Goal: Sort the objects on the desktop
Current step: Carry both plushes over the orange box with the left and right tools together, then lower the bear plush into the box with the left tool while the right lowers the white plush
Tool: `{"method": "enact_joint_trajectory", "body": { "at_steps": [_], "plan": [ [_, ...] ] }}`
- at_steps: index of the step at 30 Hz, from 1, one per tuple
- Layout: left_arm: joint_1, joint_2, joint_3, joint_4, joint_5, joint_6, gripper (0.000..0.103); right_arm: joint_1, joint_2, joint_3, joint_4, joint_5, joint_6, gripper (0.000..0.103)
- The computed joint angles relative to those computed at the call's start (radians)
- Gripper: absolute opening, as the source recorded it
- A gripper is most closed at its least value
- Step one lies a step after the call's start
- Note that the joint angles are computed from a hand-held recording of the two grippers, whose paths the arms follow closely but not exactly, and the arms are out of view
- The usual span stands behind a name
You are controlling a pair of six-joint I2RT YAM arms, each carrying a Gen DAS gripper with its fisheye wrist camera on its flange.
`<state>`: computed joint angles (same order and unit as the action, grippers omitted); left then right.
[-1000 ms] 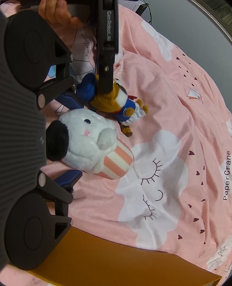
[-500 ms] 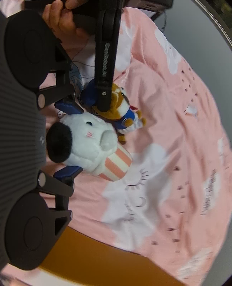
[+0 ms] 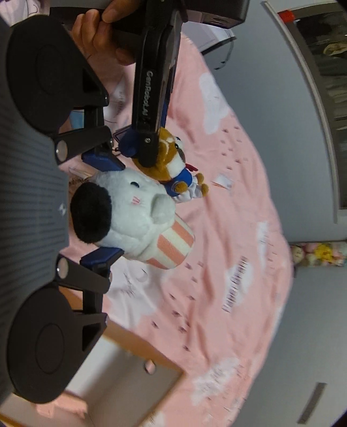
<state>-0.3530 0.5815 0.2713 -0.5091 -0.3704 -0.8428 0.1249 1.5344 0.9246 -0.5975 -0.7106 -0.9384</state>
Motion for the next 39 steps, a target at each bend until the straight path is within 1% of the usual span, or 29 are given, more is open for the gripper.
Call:
{"method": "enact_joint_trajectory", "body": {
  "at_steps": [2, 4, 6, 10, 14, 17, 21, 26, 30, 34, 36, 39],
  "plan": [
    [-0.052, 0.034, 0.040, 0.022, -0.032, 0.001, 0.060, -0.054, -0.018, 0.037, -0.038, -0.037, -0.018, 0.061],
    [-0.092, 0.093, 0.085, 0.066, -0.049, 0.019, 0.060, -0.105, -0.017, 0.084, -0.076, -0.071, -0.031, 0.061],
    [-0.126, 0.162, 0.132, 0.118, -0.058, 0.047, 0.060, -0.154, -0.005, 0.136, -0.108, -0.098, -0.048, 0.061],
    [-0.165, 0.326, 0.220, 0.249, -0.052, 0.117, 0.060, -0.241, 0.021, 0.220, -0.121, -0.119, -0.065, 0.061],
    [-0.181, 0.503, 0.298, 0.383, -0.012, 0.163, 0.060, -0.301, 0.060, 0.276, -0.091, -0.111, -0.071, 0.061],
    [-0.197, 0.618, 0.340, 0.479, 0.012, 0.180, 0.060, -0.330, 0.102, 0.316, -0.068, -0.082, -0.066, 0.061],
    [-0.205, 0.772, 0.393, 0.569, 0.057, 0.210, 0.060, -0.360, 0.177, 0.358, -0.021, -0.035, -0.067, 0.061],
    [-0.185, 0.923, 0.422, 0.634, 0.128, 0.244, 0.060, -0.372, 0.273, 0.378, 0.020, 0.016, -0.079, 0.061],
    [-0.171, 0.987, 0.428, 0.660, 0.155, 0.267, 0.060, -0.364, 0.329, 0.372, 0.053, 0.047, -0.117, 0.061],
    [-0.153, 1.031, 0.424, 0.682, 0.172, 0.287, 0.060, -0.345, 0.381, 0.397, 0.068, 0.089, -0.144, 0.061],
    [-0.153, 1.043, 0.436, 0.678, 0.167, 0.300, 0.060, -0.336, 0.406, 0.409, 0.071, 0.107, -0.156, 0.061],
    [-0.185, 1.060, 0.473, 0.635, 0.107, 0.334, 0.060, -0.315, 0.444, 0.433, 0.069, 0.138, -0.181, 0.061]
  ]
}}
